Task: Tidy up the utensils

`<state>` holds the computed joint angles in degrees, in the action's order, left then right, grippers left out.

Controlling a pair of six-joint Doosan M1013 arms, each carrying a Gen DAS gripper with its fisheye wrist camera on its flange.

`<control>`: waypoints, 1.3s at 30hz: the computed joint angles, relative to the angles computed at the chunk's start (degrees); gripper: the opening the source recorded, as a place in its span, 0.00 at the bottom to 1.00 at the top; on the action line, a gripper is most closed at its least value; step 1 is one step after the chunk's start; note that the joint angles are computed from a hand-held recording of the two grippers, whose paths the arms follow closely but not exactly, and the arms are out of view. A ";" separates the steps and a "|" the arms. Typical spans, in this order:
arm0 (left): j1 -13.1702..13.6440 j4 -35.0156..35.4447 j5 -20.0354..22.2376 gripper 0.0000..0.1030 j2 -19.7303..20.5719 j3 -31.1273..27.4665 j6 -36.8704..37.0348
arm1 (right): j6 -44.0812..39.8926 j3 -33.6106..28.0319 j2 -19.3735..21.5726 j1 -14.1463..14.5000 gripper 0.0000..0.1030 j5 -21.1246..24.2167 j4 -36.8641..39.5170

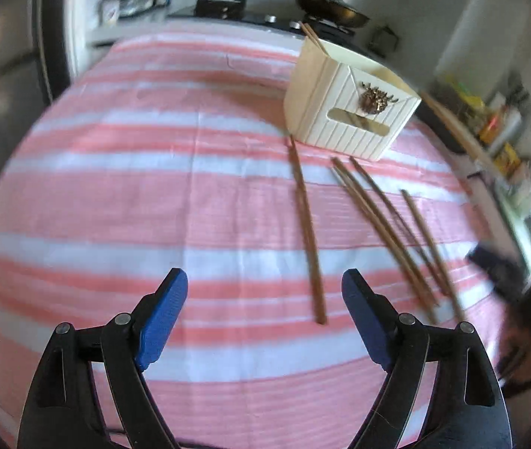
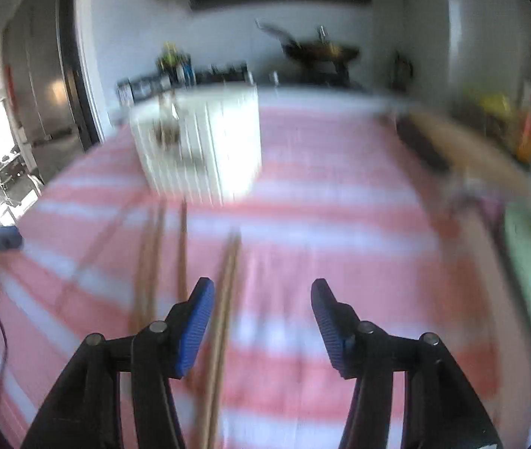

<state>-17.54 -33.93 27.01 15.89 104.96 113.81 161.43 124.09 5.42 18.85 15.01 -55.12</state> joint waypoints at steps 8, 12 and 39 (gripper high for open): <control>-2.79 8.86 -4.83 0.83 -0.10 1.16 -10.11 | 9.76 3.45 -0.75 -0.52 0.53 -0.45 -2.68; -2.98 10.10 -5.37 0.83 -0.14 1.81 -12.30 | 14.18 3.40 -0.71 0.17 0.53 1.45 -6.60; -4.46 14.18 -2.07 0.84 4.52 -2.50 -12.35 | 12.99 2.87 -0.35 0.84 0.53 1.97 -5.73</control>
